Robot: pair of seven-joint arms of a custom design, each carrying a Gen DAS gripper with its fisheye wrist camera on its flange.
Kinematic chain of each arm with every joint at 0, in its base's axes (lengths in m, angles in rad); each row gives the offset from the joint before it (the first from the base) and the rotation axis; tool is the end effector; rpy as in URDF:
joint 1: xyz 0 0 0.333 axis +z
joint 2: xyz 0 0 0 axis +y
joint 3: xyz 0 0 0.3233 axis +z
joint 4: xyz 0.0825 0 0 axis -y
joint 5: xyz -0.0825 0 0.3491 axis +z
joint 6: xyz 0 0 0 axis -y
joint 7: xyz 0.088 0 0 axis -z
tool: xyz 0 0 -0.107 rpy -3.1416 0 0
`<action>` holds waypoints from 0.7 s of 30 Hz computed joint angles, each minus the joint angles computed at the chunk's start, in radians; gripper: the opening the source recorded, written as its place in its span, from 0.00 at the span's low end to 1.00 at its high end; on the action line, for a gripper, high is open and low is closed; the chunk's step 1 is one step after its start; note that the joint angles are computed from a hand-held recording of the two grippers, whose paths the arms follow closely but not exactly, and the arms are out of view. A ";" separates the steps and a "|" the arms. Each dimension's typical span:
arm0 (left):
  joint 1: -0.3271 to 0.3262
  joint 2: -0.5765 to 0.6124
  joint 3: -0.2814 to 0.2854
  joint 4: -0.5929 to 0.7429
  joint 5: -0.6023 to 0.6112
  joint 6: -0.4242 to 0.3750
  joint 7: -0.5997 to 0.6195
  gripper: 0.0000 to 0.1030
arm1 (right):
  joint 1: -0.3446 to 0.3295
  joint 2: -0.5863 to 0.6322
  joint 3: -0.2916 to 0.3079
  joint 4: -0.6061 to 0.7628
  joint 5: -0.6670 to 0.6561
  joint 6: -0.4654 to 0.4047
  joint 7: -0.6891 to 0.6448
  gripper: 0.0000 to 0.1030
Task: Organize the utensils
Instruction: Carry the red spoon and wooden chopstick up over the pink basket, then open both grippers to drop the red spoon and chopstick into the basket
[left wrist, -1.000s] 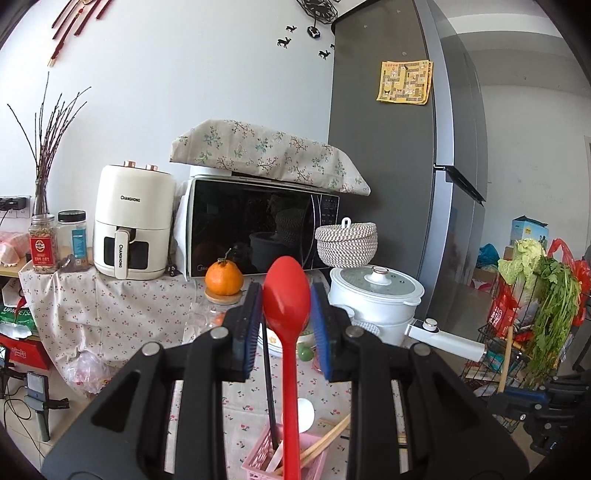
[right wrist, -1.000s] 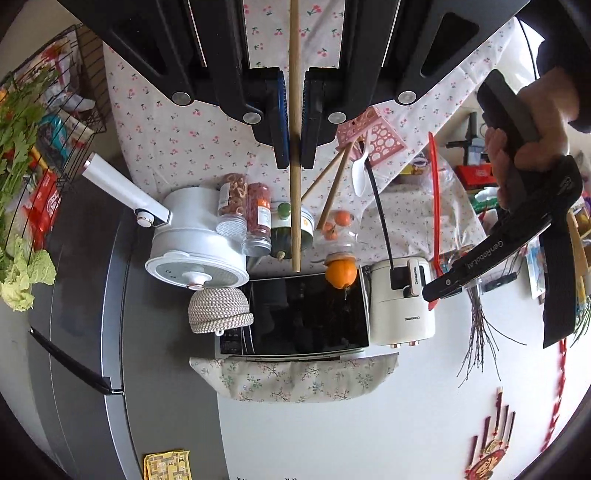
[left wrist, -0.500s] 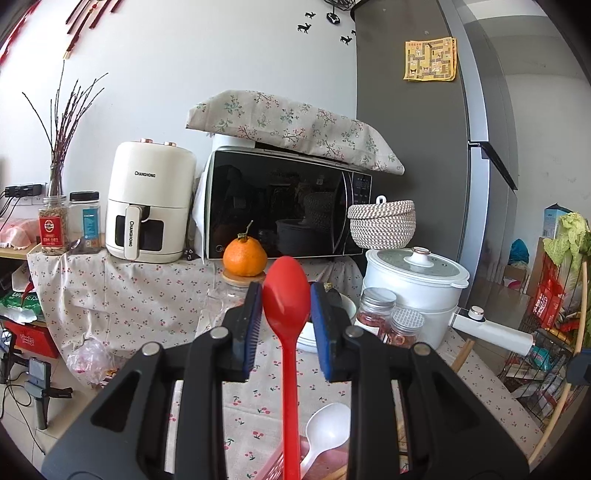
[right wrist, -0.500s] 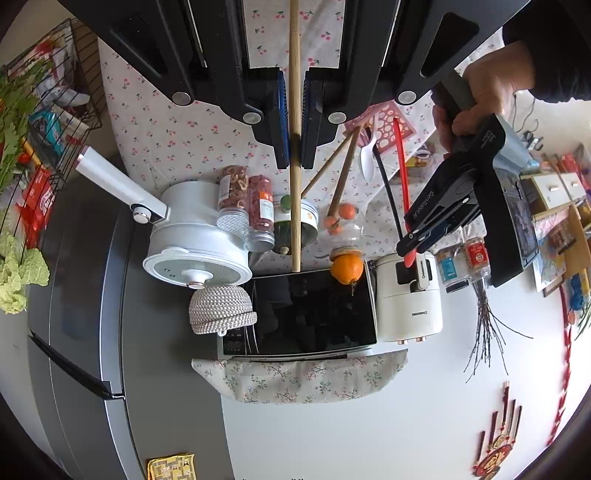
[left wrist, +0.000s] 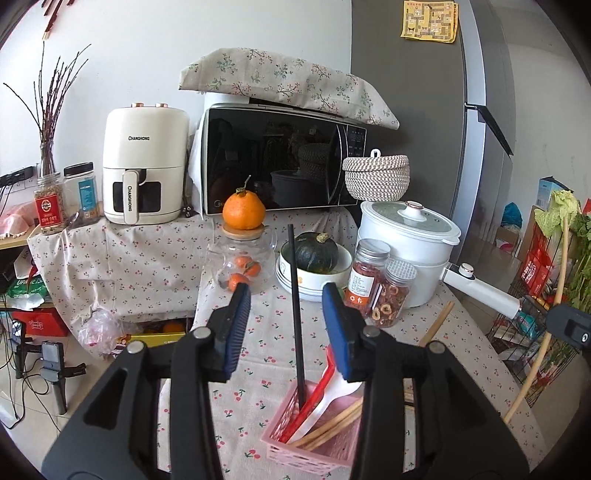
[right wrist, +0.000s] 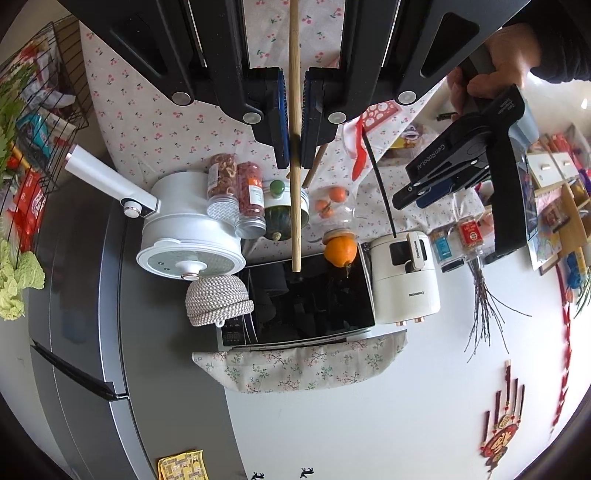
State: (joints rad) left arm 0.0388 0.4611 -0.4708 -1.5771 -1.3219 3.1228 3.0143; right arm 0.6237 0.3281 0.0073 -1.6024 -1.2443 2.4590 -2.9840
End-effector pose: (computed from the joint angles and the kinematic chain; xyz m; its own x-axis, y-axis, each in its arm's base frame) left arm 0.6604 -0.1456 0.4815 -0.4382 -0.8933 0.0995 -0.4033 0.0965 -0.9100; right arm 0.5392 0.3940 0.5183 -0.1850 -0.9710 -0.1515 -0.4360 0.2192 -0.8728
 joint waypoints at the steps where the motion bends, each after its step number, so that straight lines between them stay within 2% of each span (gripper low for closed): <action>1: -0.020 -0.025 0.041 -0.029 0.060 -0.019 -0.077 0.45 | 0.002 0.001 -0.002 0.004 -0.010 0.003 0.012 0.06; 4: -0.071 -0.095 0.154 -0.110 0.261 -0.080 -0.322 0.55 | 0.006 0.010 -0.007 0.024 -0.035 0.010 0.040 0.06; 6: -0.112 -0.132 0.240 -0.152 0.420 -0.133 -0.512 0.68 | 0.011 0.020 -0.012 0.045 -0.051 0.012 0.059 0.06; 7: -0.134 -0.147 0.284 -0.169 0.503 -0.163 -0.607 0.71 | 0.015 0.025 -0.015 0.057 -0.061 0.013 0.069 0.06; 9: -0.154 -0.166 0.343 -0.190 0.633 -0.229 -0.748 0.80 | 0.022 0.038 -0.022 0.083 -0.084 0.015 0.093 0.06; 15: -0.120 -0.161 0.359 -0.213 0.796 -0.320 -0.918 0.86 | 0.047 0.100 -0.048 0.189 -0.125 0.017 0.134 0.06; 18: -0.093 -0.145 0.346 -0.187 0.864 -0.394 -0.959 0.87 | 0.062 0.144 -0.070 0.251 -0.131 0.024 0.152 0.06; 21: -0.069 -0.132 0.331 -0.167 0.898 -0.429 -0.990 0.87 | 0.087 0.192 -0.102 0.318 -0.145 0.002 0.163 0.06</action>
